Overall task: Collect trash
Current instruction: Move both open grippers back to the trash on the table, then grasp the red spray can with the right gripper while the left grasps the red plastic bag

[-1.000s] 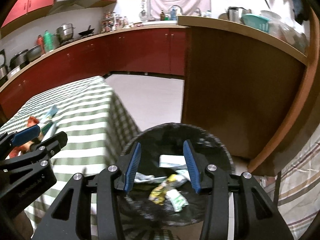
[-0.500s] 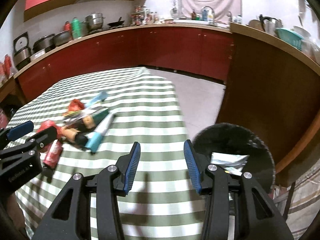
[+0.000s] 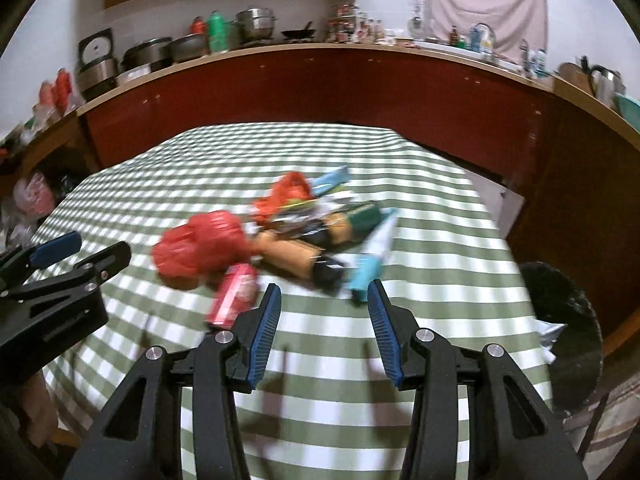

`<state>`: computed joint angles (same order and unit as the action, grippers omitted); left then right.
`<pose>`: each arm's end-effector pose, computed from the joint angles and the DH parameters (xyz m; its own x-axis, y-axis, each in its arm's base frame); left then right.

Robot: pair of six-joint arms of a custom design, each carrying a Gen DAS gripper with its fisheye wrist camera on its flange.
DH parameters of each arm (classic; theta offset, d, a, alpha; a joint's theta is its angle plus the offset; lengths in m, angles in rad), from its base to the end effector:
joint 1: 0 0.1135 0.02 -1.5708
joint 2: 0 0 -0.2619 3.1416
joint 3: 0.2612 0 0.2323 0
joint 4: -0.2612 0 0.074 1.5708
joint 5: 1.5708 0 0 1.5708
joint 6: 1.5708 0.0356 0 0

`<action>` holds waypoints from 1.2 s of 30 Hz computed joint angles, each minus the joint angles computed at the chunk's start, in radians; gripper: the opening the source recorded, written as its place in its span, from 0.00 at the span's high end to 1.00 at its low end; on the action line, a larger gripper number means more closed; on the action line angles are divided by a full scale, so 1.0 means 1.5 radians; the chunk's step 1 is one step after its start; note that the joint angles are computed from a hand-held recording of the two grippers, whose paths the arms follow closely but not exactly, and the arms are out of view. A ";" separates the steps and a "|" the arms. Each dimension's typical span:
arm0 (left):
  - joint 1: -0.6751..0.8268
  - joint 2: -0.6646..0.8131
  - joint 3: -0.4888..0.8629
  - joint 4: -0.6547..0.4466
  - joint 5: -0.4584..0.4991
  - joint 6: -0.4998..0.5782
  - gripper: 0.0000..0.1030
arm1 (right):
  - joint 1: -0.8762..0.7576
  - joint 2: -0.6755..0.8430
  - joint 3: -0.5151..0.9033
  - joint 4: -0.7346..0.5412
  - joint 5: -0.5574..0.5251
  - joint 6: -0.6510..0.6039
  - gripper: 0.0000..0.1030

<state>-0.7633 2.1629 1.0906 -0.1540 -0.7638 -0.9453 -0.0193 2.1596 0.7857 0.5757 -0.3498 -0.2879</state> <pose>0.2770 -0.2310 0.0685 -0.6661 -0.1730 -0.7255 -0.3578 0.9276 0.1074 0.3434 0.0056 0.0460 -0.6237 -0.2547 -0.7390 -0.4152 0.9090 0.0371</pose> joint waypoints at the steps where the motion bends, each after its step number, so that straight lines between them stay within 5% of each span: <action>1: 0.004 -0.006 -0.016 0.009 0.000 0.000 0.34 | 0.009 0.000 -0.001 -0.001 0.002 0.000 0.56; 16: 0.052 -0.044 -0.133 0.112 0.024 0.028 0.29 | 0.093 0.033 0.015 -0.024 0.062 0.015 0.56; 18: 0.059 -0.044 -0.136 0.122 0.025 0.042 0.29 | 0.094 0.037 0.019 -0.028 0.062 0.019 0.64; 21: 0.057 -0.033 -0.117 0.116 0.025 0.047 0.29 | 0.091 0.044 0.029 -0.045 0.049 0.019 0.76; 36: 0.025 0.041 0.009 0.085 0.039 0.079 0.29 | 0.020 -0.002 -0.015 -0.015 0.006 -0.010 0.76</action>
<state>-0.7255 2.2243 1.1046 -0.0271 -0.7048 -0.8273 0.0101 2.1564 0.7632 0.5531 -0.3403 -0.3022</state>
